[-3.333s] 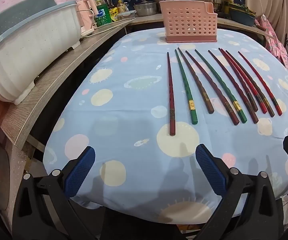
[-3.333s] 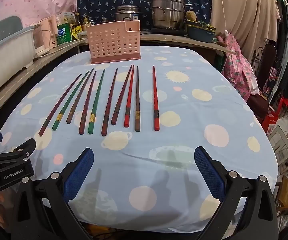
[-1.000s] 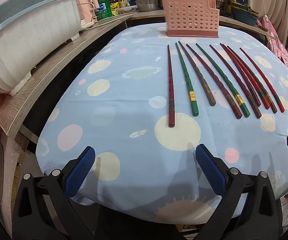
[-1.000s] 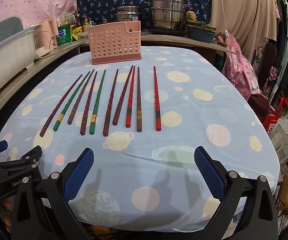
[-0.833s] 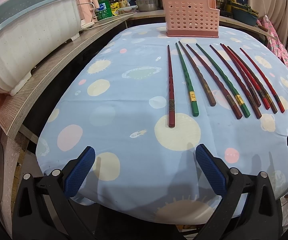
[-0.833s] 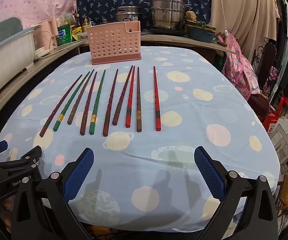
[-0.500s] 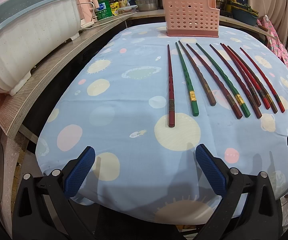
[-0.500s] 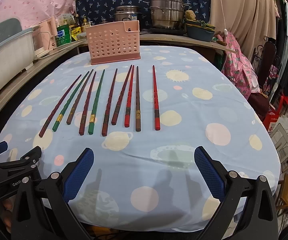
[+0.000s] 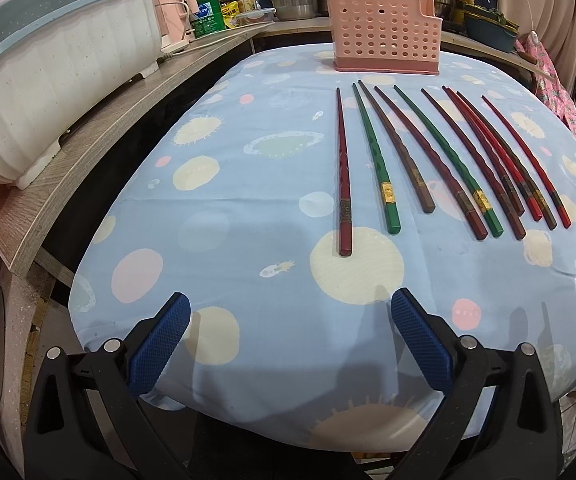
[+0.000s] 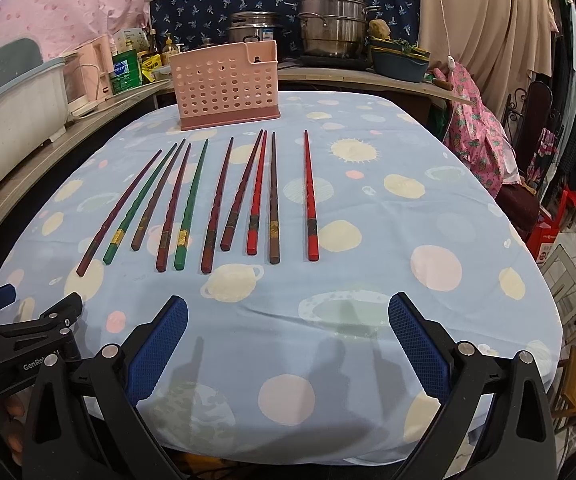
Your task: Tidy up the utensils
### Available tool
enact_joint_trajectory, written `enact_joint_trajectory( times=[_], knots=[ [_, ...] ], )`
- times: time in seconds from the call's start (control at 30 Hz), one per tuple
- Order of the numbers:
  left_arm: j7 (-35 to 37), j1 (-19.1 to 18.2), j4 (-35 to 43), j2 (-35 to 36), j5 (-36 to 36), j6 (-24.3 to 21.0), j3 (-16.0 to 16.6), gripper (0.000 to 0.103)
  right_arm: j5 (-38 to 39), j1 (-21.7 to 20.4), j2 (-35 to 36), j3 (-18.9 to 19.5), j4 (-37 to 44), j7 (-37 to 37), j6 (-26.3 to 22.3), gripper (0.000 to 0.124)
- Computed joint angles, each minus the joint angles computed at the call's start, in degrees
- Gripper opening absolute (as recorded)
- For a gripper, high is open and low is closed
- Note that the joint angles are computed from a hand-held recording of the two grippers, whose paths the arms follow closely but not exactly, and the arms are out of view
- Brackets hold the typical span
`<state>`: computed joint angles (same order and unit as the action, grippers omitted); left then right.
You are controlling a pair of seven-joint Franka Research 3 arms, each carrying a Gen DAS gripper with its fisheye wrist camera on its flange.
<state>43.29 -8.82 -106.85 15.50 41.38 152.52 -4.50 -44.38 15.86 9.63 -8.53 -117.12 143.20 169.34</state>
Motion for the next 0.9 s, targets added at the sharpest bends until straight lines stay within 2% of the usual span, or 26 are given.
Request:
enact_joint_trajectory(
  times=[0.27,0.5,0.73,0.9],
  knots=[
    [3.5,2.3,2.9,2.5,-7.0,0.6,-0.3,0.096,0.9,-0.2,2.1,-1.7,2.7,1.0,0.7,0.096],
    [6.5,2.5,7.1,5.7,-10.0,1.0,-0.1,0.096,7.7,-0.4,5.1,-2.3,5.9,-4.4,1.9,0.095],
    [9.8,2.5,10.7,8.5,-13.4,0.7,-0.3,0.094,21.1,-2.1,8.7,-0.6,9.4,-15.5,1.5,0.074],
    [12.9,3.2,11.5,9.3,-16.9,1.4,-1.2,0.083,31.2,-4.4,11.2,2.6,11.9,-25.0,-0.5,0.055]
  ],
)
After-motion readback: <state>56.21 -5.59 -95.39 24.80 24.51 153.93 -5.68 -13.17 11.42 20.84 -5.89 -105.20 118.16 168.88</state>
